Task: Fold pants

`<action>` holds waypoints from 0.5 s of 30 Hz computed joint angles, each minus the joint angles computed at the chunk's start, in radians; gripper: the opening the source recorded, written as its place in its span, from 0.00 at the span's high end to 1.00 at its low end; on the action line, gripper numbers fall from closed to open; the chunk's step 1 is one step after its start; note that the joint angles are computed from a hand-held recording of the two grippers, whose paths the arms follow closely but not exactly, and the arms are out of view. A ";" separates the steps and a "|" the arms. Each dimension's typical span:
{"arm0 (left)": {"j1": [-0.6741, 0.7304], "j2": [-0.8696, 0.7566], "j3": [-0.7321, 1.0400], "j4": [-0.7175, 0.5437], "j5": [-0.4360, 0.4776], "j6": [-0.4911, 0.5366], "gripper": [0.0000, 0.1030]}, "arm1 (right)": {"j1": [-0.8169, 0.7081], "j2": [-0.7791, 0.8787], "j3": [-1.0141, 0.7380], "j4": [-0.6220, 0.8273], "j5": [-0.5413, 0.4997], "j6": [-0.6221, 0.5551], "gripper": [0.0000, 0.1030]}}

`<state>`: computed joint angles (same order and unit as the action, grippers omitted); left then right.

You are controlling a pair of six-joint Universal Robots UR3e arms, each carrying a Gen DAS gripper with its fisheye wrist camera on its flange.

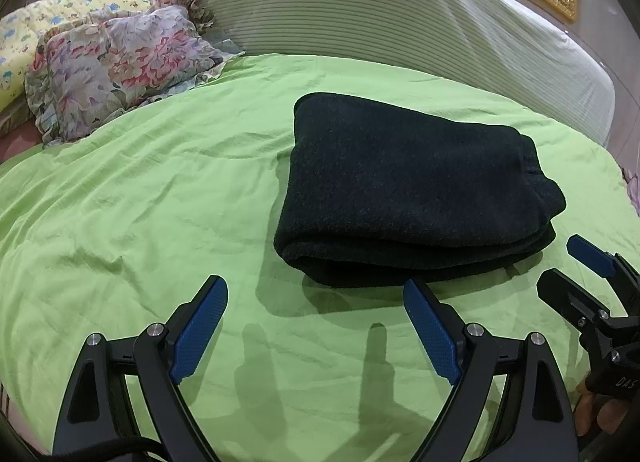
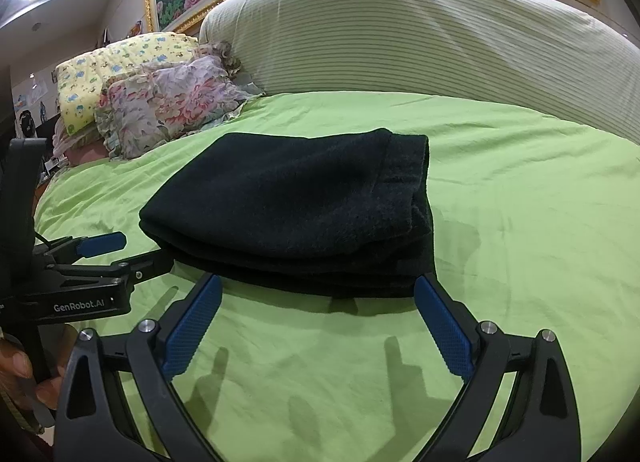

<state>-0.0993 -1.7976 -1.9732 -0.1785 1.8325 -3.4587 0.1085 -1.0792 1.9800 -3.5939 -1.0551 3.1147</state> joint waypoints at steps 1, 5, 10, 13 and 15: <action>0.000 -0.001 0.000 0.001 0.000 0.002 0.12 | 0.000 0.000 -0.001 0.001 0.000 0.000 0.06; 0.000 -0.005 0.005 -0.001 0.002 0.007 0.12 | 0.000 0.001 -0.002 0.001 0.001 0.000 0.06; -0.006 -0.010 0.011 0.000 0.006 0.012 0.12 | 0.001 0.001 -0.003 0.002 -0.002 0.001 0.06; -0.007 -0.010 0.011 0.002 0.007 0.012 0.11 | 0.002 0.002 -0.003 0.002 -0.002 0.000 0.06; -0.009 -0.012 0.011 0.003 0.009 0.009 0.10 | 0.002 0.002 -0.004 0.002 -0.002 0.000 0.06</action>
<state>-0.1083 -1.8097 -1.9621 -0.1753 1.8419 -3.4502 0.1105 -1.0770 1.9763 -3.5914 -1.0567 3.1148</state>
